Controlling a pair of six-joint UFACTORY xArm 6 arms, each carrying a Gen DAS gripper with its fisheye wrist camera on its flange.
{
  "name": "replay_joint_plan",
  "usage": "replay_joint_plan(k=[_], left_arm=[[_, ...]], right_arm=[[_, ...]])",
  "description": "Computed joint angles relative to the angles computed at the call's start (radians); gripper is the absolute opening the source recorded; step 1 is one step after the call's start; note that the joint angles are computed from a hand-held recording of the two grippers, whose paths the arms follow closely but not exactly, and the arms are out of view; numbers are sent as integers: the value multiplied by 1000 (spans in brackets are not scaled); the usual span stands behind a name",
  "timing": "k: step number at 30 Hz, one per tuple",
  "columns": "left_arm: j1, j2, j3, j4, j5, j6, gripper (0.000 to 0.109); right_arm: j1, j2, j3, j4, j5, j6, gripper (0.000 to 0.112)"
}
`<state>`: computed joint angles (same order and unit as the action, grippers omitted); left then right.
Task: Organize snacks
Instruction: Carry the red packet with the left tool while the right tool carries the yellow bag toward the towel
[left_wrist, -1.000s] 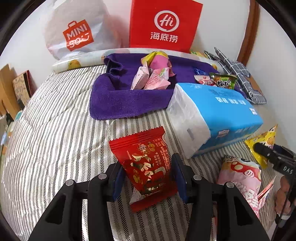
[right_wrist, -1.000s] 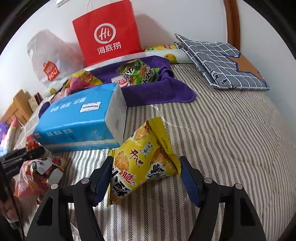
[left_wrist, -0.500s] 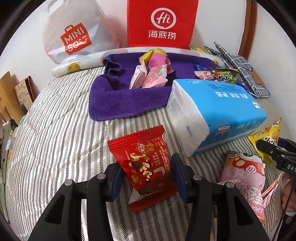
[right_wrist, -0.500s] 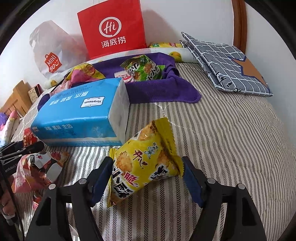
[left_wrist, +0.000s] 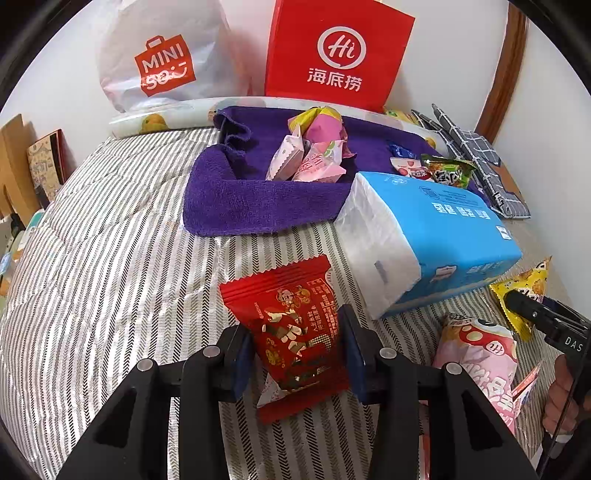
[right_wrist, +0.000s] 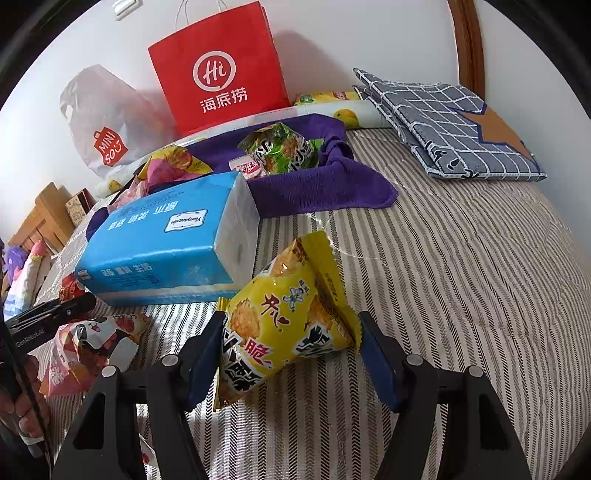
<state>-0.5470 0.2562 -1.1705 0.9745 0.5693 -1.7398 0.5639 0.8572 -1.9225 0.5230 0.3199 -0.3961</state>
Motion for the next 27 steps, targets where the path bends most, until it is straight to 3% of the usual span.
replay_joint_plan(k=[9,27], left_arm=[[6,-61,67,-7,-68,-59,42],[-25,-109,49,-49,-74,10,42]], right_arm=[[5,-34,58,-102,-58,99,68],[52,-164,148,106,-164,-105,68]])
